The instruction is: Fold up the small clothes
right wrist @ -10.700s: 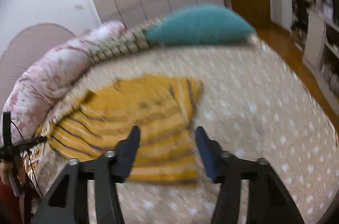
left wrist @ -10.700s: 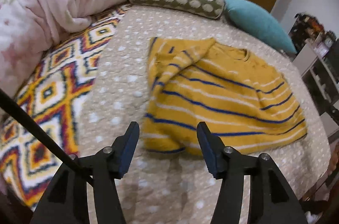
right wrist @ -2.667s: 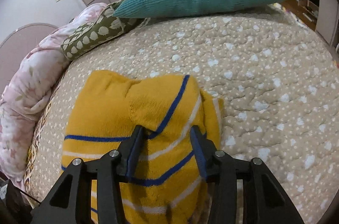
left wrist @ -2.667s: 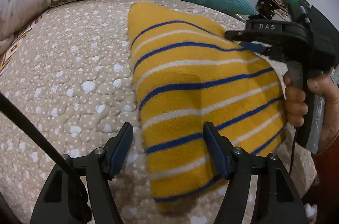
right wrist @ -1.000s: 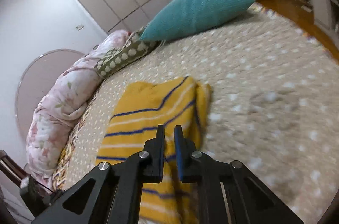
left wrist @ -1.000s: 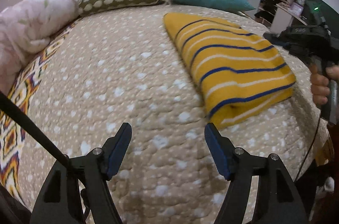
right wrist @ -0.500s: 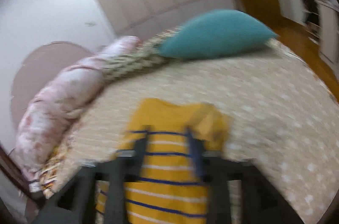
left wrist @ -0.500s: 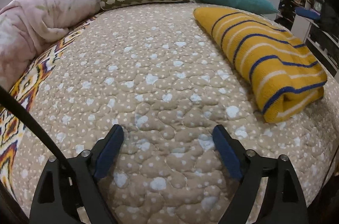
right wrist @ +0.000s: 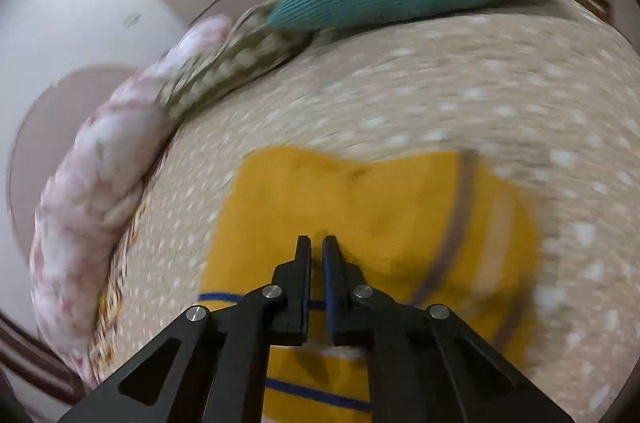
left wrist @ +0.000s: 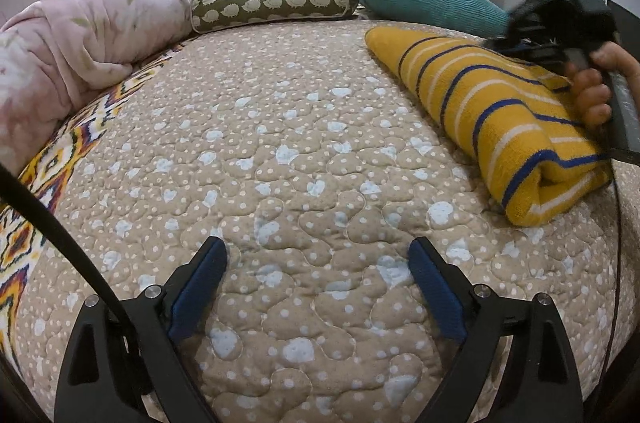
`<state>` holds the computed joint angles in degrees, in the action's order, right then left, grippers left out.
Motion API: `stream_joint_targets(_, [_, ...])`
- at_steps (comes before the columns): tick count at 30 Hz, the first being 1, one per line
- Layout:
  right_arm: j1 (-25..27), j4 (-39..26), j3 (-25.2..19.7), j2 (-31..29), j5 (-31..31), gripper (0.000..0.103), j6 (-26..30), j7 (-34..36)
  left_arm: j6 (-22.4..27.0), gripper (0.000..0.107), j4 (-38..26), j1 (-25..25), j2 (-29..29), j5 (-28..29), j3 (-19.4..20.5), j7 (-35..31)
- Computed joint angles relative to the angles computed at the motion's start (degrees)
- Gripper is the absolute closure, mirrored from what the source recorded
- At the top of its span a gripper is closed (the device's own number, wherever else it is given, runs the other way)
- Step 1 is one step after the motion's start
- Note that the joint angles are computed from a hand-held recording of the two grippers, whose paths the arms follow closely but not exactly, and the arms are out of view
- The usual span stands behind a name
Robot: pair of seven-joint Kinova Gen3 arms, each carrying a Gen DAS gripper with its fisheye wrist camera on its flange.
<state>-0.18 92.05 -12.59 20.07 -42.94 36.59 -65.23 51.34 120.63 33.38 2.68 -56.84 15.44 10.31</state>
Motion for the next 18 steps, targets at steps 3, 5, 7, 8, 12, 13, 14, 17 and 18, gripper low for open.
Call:
stream_joint_targets(3, [-0.78,5.98,3.69,-5.89,-0.45,0.089,-5.24,2.15,-0.06,0.015,0.05,-0.04,-0.05,0.01,-0.03,-0.08])
stream_joint_targets(5, [0.78,8.46,3.22,-8.71,-4.19,0.089,-5.23,5.86,-0.15,0.015,0.21,-0.01,-0.17,-0.02,0.04,0.04])
stream_joint_targets(7, [5.8,9.28,-0.28,-10.04,-8.85,0.089,-1.5,10.51,-0.92,0.014,0.44,-0.25,-0.45,0.08,-0.03,-0.43])
stream_joint_targets(8, [8.46,9.85,-2.41,-10.86,-11.18,0.089,0.83,12.84,-1.35,0.012,0.43,-0.45,-0.59,0.46,-0.05,-1.24])
stream_joint_targets(12, [14.55,11.51,-8.96,-10.82,-16.95,0.089,8.61,21.96,0.43,0.011,-1.23,-0.3,0.28,2.2,0.13,-3.68])
stream_joint_targets(13, [13.74,11.95,-9.74,-10.38,-16.7,0.089,8.84,23.17,0.42,0.011,-1.52,-0.45,0.14,2.98,-0.09,-4.33])
stream_joint_targets(14, [12.59,11.99,-9.51,-9.99,-16.13,0.089,9.19,23.44,0.3,0.011,-1.83,-0.64,-0.12,3.9,-0.27,-4.73])
stream_joint_targets(17, [11.57,11.68,-12.41,-7.55,-12.6,0.089,10.05,22.86,-0.29,0.011,-1.73,-0.98,-1.87,5.25,-0.1,-3.64])
stream_joint_targets(18, [10.96,11.88,-12.17,-6.8,-12.19,0.089,10.83,23.36,-0.07,0.011,-1.51,-0.87,-2.68,5.03,0.4,-2.61])
